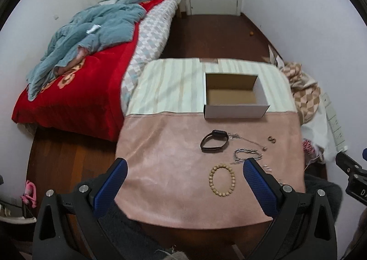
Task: Organize jewelry
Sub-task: 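Reach the left tool to the wooden bead bracelet and grasp it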
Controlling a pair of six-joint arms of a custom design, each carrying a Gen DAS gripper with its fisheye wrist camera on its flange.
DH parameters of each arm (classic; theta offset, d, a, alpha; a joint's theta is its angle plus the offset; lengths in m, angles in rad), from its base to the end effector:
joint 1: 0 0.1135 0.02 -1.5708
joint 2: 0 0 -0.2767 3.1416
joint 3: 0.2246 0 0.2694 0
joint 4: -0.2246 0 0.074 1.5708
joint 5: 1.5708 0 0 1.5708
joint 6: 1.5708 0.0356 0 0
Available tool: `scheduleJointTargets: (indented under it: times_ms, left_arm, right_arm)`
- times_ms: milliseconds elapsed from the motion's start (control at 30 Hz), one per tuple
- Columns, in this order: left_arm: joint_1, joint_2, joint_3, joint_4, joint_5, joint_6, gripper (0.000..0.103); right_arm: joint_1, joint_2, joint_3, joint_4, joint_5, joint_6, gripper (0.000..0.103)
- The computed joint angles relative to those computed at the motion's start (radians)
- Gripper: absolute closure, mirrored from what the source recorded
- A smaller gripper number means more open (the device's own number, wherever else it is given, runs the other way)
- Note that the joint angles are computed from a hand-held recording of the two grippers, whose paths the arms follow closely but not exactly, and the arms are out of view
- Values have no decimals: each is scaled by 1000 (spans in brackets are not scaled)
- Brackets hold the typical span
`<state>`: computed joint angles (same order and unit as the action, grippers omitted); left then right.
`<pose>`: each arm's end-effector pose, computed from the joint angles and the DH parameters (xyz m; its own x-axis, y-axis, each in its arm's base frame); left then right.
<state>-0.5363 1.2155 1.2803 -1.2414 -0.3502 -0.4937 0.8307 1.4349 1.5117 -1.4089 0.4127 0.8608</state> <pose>0.1981 -0.1036 0.3506 -0.8727 0.0009 -0.4883 -0.0532 0.9939 0.0969 0.1892 0.1860 0.3640 -0.8916 0.0539 -0.4497 0.0977 0.9924 -0.0747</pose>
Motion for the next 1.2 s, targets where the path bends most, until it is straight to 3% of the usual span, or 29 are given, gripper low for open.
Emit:
scheduleJointTargets:
  times_ms: [133, 433, 567, 733, 800, 833, 933, 1133, 1200]
  left_arm:
    - [38, 50, -127, 109, 45, 48, 0]
    - [82, 203, -375, 346, 177, 103, 1]
    - [100, 288, -411, 426, 266, 125, 15]
    - [84, 365, -409, 502, 296, 134, 20]
    - [70, 370, -414, 540, 288, 137, 28]
    - [60, 367, -414, 554, 282, 138, 38]
    - [26, 363, -392, 559, 263, 152, 96]
    - [-16, 385, -374, 565, 239, 134, 96]
    - [-4, 383, -381, 573, 244, 146, 96]
  right_arm:
    - [-85, 29, -173, 167, -88, -63, 1]
    - [-124, 118, -479, 461, -229, -78, 2]
    - [-126, 152, -549, 542, -262, -64, 5]
    - [-134, 169, -581, 584, -282, -68, 6]
    - [-142, 164, -588, 593, -287, -77, 8]
    - [-143, 164, -595, 604, -285, -79, 10]
    - [-149, 152, -618, 629, -286, -84, 22]
    - [-153, 152, -653, 695, -291, -111, 30]
    - [-144, 165, -661, 715, -284, -120, 37]
